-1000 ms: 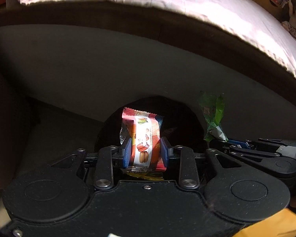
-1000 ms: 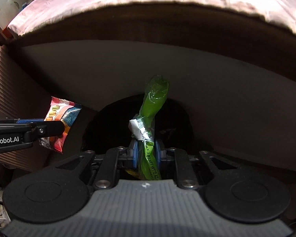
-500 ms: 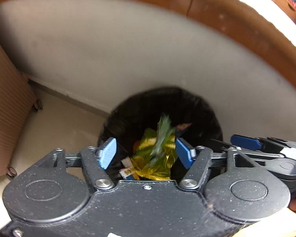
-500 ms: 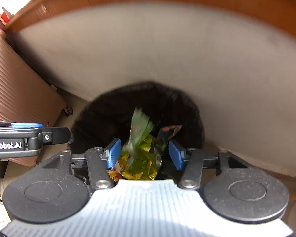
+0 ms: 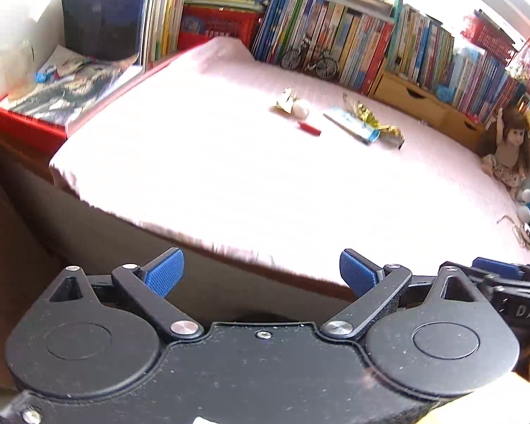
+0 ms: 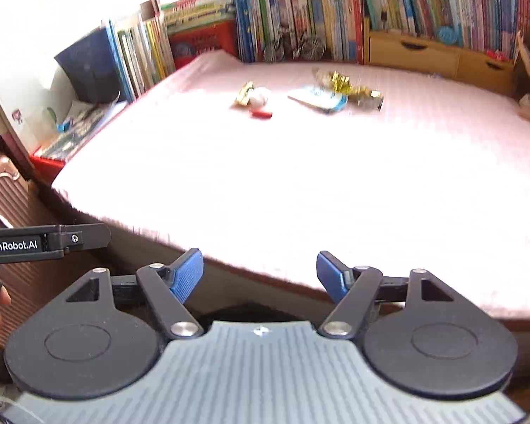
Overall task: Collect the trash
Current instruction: 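Move both open grippers back over the bed, then grasp the red crayon with the left gripper while the right gripper grasps a gold foil wrapper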
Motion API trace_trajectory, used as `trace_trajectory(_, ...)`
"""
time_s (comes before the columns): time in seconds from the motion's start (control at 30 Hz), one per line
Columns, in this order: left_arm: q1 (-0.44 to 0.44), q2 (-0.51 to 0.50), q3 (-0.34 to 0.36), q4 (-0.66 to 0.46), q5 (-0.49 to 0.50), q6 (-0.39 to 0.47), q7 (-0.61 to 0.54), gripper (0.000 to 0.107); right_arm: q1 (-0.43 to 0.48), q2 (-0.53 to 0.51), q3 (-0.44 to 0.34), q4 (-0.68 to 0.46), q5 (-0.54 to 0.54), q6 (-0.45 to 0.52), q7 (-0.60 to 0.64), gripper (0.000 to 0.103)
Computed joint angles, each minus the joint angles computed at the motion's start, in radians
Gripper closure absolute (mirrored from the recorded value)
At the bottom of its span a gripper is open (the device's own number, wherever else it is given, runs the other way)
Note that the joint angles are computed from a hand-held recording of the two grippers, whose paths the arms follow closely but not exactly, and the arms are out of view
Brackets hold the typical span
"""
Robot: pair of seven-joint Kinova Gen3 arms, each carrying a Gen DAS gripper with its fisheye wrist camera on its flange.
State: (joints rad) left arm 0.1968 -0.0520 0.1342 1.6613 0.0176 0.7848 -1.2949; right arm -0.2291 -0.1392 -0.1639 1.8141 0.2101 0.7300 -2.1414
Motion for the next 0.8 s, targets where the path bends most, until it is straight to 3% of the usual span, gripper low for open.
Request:
trace_trajectory(0.13,0.004,0.043,0.005,-0.113,-0.024,0.029,0.027,0.013,0.034,-0.003,0.033,-0.101,0.040,0.029,0.046,0.020)
trace_trajectory(0.3,0.083,0.146,-0.089,-0.311,-0.016,0.056,0.008,0.013,0.139,0.059,0.024,-0.225,0.032,0.027,0.133,0.020)
trace_trajectory(0.4,0.059,0.231,-0.040,-0.450,-0.091,0.056,0.031,0.013,0.118,0.148,0.117,-0.346,-0.015,0.014,0.255,0.020)
trace_trajectory(0.47,0.066,0.298,-0.029,-0.543,-0.129,0.066,0.049,0.012,0.164,0.223,0.114,-0.438,-0.053,0.004,0.336,0.020)
trace_trajectory(0.57,0.130,0.416,-0.071,-0.682,-0.191,0.095,0.146,0.012,0.197,0.351,0.151,-0.569,-0.131,-0.005,0.458,0.020)
trace_trajectory(0.67,0.178,0.537,-0.107,-0.821,-0.204,0.171,0.239,0.013,0.242,0.464,0.163,-0.690,-0.213,0.057,0.559,0.022)
trace_trajectory(0.8,0.223,0.706,-0.131,-1.006,-0.208,0.275,0.261,0.026,0.317,0.593,0.135,-0.795,-0.295,0.135,0.705,0.024)
